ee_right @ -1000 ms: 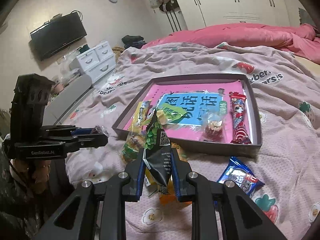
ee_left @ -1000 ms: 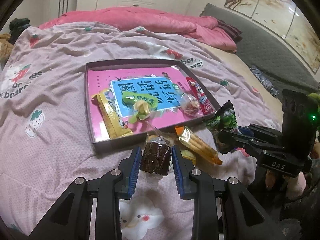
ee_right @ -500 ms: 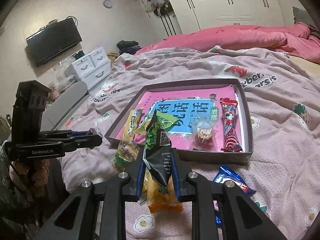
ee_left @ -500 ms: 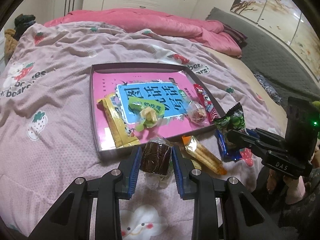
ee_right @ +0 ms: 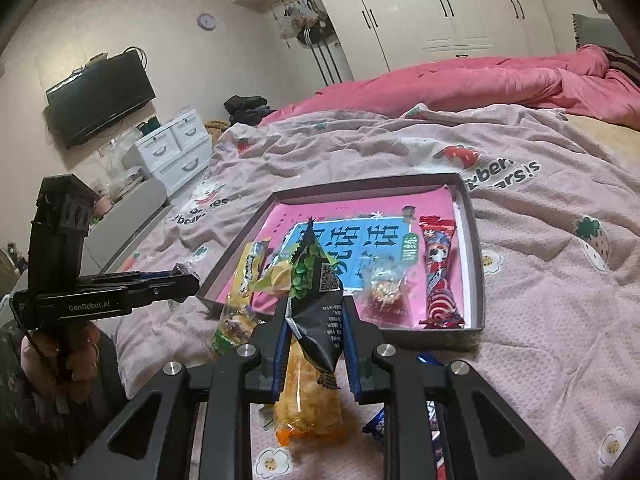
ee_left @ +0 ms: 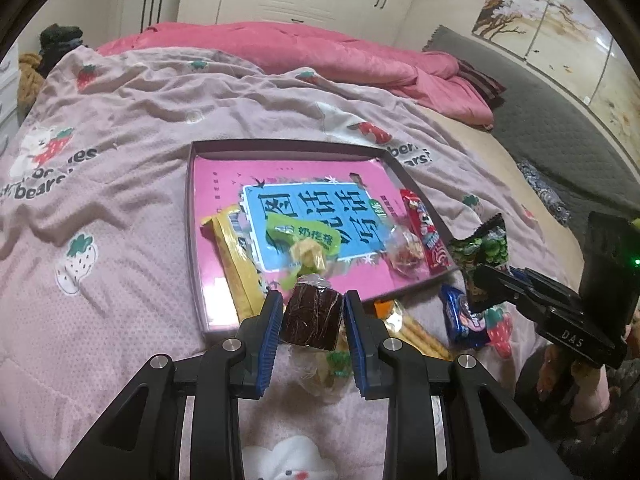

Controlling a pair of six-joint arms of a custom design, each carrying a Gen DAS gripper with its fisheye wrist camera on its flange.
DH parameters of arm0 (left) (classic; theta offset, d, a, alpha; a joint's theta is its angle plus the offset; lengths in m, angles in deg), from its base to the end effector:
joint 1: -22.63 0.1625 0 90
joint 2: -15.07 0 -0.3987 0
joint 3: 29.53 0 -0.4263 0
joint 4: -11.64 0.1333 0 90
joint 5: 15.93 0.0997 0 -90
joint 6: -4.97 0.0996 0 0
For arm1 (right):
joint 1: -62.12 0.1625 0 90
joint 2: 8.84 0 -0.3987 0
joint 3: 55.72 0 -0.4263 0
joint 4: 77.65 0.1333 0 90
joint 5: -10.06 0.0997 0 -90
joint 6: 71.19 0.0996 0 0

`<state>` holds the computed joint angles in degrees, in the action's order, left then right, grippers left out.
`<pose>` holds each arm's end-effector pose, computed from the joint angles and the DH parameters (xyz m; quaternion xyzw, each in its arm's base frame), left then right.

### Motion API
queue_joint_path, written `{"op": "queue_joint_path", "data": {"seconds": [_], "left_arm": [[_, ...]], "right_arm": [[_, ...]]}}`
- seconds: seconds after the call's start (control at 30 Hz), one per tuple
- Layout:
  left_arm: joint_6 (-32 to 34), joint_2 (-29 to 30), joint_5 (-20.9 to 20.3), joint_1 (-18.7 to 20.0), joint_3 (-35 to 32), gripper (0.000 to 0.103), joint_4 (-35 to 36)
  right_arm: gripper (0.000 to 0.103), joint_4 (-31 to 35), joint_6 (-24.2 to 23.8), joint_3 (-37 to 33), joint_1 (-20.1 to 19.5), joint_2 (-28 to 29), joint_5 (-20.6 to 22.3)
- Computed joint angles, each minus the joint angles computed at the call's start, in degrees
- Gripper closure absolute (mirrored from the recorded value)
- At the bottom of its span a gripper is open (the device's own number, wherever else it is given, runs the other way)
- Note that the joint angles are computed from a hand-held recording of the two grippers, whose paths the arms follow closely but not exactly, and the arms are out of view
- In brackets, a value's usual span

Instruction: Organize snacks

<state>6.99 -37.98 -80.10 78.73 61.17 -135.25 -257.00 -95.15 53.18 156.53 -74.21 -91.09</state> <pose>-0.2442 -0.6803 0.1689 0.2608 0.9257 -0.2171 0.1672 0.1610 -0.6042 0.2347 0.1880 -0.8981 0.3666 0.1540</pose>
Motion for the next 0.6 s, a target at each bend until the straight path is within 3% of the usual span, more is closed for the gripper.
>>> {"op": "queue_joint_path", "data": {"seconds": [0.6], "left_arm": [[0.98, 4.3, 4.06, 0.66, -4.38, 0.071, -1.72]], "right_arm": [[0.079, -2.03, 0.9, -2.85, -1.24, 1.15, 0.22]]}}
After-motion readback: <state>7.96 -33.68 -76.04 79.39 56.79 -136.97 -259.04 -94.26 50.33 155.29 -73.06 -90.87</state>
